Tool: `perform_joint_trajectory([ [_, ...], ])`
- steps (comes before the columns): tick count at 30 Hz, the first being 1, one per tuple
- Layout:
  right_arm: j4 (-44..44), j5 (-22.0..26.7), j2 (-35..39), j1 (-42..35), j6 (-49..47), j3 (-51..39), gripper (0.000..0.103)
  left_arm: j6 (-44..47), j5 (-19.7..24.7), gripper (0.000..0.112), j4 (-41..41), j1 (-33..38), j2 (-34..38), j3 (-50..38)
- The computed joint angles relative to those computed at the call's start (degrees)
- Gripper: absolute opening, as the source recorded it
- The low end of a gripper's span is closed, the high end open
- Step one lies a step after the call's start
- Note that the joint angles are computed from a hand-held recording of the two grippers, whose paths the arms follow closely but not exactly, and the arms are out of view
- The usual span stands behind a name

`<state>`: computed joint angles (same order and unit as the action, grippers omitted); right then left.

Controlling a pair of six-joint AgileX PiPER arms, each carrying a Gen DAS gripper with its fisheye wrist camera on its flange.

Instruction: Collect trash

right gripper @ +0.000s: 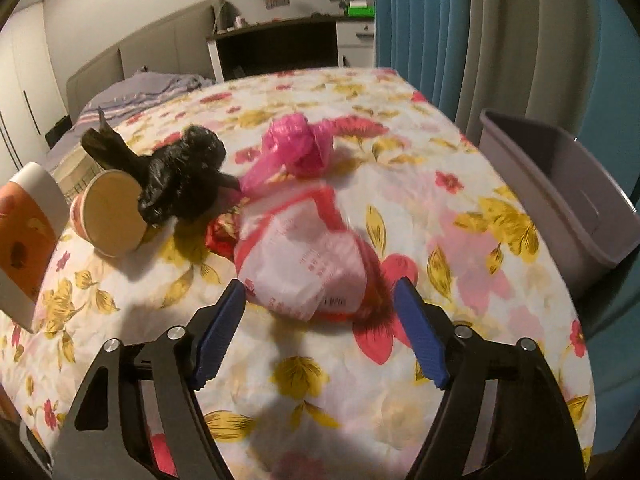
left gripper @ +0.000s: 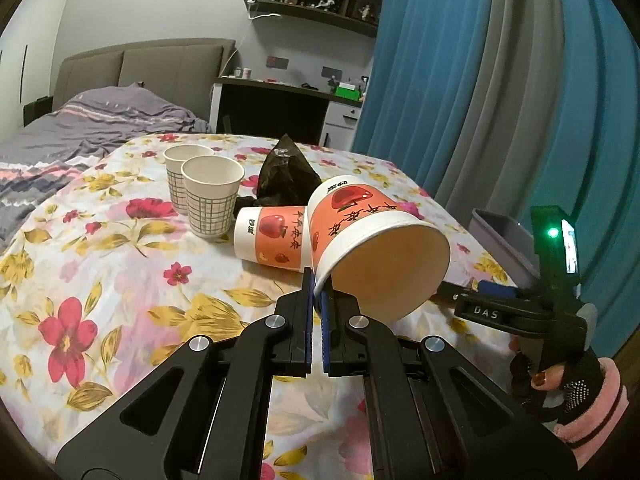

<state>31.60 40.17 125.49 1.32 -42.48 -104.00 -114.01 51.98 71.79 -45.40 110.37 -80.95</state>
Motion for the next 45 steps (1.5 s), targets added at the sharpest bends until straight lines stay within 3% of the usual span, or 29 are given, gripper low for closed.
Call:
perform_joint_trajectory([
  [1,-0.5,1.3,0.7,0.0,0.6,-1.1,0.067,0.1,-0.2,0.002,-0.1,0.1,0.0,-0.1],
  [3,-2.4,2.5,1.5,0.3,1.8,-2.2,0.046,0.0,-0.3,0.002,-0.2,0.0,0.0,0.0],
  [4,-3.8,2.6,1.7,0.6,2.5,-2.2,0.045,0.2,-0.2,0.002,-0.3,0.0,0.1,-0.2],
  [6,-1.5,2.1,0.9,0.2,-0.5,-0.8,0.018,0.0,-0.3,0.002,-0.2,0.0,0.0,-0.2],
  [8,-1.1,1.3,0.5,0.1,-1.6,0.4,0.015,0.1,-0.4,0.002,-0.2,0.0,0.0,-0.2],
  [9,-0.2,1.0,0.2,-0.2,-2.4,1.0,0.007,0.0,-0.4,0.002,-0.1,0.0,0.0,-0.1],
  [12,2.5,0.2,-0.7,-1.3,-4.6,2.6,0.003,0.3,-0.4,0.002,-0.4,-0.1,0.4,-0.6],
  [21,13.4,-0.9,-5.6,-5.5,-14.8,8.0,0.002,1.3,-1.0,0.002,-1.7,0.3,2.1,-2.8],
  [25,15.2,0.6,-5.1,-6.6,-15.2,5.9,0.004,2.3,-1.3,0.002,-2.4,0.4,2.8,-4.1],
  [26,16.0,1.7,-4.4,-6.8,-15.4,4.6,0.022,2.6,-1.0,0.002,-2.5,0.2,2.9,-4.4],
  [27,16.1,2.0,-4.2,-6.8,-15.3,3.9,0.048,2.8,-0.7,0.002,-2.6,0.1,2.9,-4.5],
  [29,19.3,1.3,-4.1,-6.8,-17.4,3.9,0.065,2.6,0.2,0.002,-2.5,-0.3,2.7,-4.4],
  [31,17.9,2.8,-2.1,-5.6,-16.0,0.3,0.072,1.9,1.0,0.002,-2.3,-0.5,2.1,-3.9],
  [40,1.5,9.4,10.3,0.6,0.4,-19.5,0.073,-0.2,2.0,0.002,-1.1,0.1,-0.2,-0.9],
  [42,-0.5,10.9,11.5,1.2,1.9,-21.6,0.063,-0.5,1.7,0.002,-1.1,0.3,-0.2,-0.7],
  [43,-1.6,12.0,12.3,1.5,2.6,-23.0,0.063,-0.9,1.0,0.002,-1.1,0.5,-0.3,-0.3],
  [45,-1.0,10.7,11.2,1.5,1.2,-21.0,0.052,-1.3,0.8,0.002,-1.0,0.6,-0.3,0.0],
])
